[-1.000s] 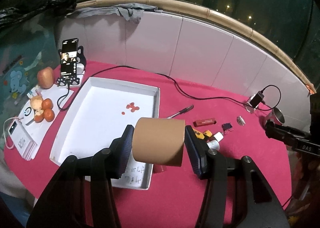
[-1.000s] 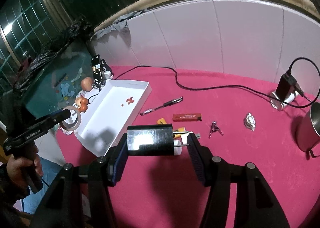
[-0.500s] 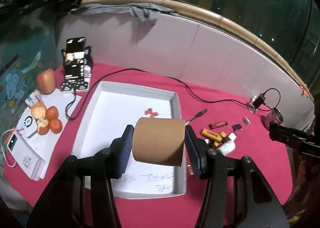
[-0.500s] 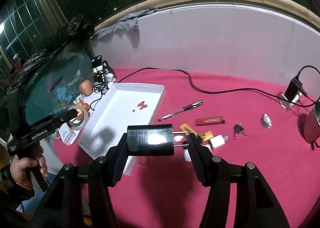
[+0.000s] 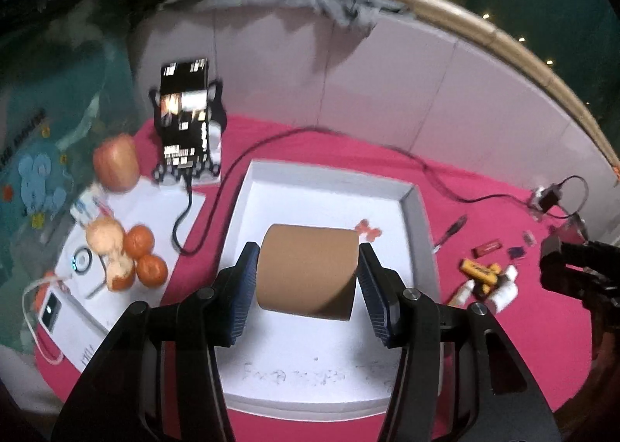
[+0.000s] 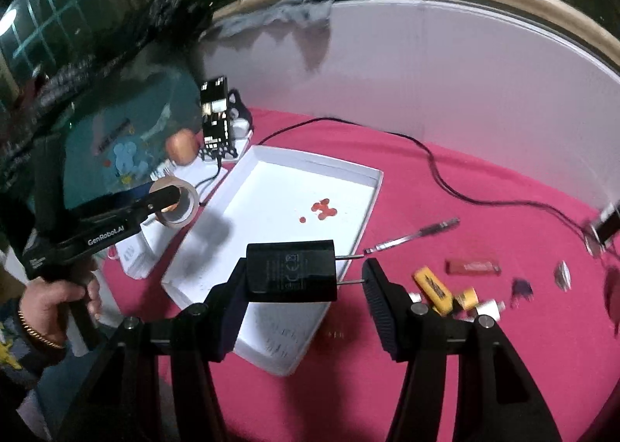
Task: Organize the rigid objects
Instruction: 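Lift and carry the tape roll and charger plug over the white tray with both tools, then lower and release the tape roll with the left tool while the right tool releases the charger plug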
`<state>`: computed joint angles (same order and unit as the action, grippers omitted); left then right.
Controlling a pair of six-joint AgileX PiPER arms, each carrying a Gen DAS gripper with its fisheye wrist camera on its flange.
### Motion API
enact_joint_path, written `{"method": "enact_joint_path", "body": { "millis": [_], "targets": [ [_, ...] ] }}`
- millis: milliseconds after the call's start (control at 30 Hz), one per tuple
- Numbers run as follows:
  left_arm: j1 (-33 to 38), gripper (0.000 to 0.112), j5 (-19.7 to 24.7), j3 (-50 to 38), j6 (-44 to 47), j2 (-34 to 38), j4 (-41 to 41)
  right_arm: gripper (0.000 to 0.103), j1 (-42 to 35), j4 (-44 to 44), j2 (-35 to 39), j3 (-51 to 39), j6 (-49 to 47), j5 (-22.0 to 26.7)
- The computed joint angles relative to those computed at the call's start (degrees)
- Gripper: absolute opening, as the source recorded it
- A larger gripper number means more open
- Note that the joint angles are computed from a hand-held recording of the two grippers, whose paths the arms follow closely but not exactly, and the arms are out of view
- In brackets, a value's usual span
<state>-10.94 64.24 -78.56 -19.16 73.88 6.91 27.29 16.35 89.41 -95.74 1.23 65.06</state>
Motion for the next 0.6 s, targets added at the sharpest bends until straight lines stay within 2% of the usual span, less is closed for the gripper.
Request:
{"method": "enact_joint_path", "body": {
  "millis": [300, 600],
  "targets": [
    [-1.28, 0.051, -1.02, 7.03, -6.26, 3.30, 0.39, 0.058, 3.22, -2.24, 13.60, -7.28, -3.43, 1.27],
    [2.41, 0.051, -2.03, 8.61, -3.81, 7.29, -1.58, 0.058, 6.67, -5.92, 24.51, -15.91, -4.49, 3.86]
  ]
}}
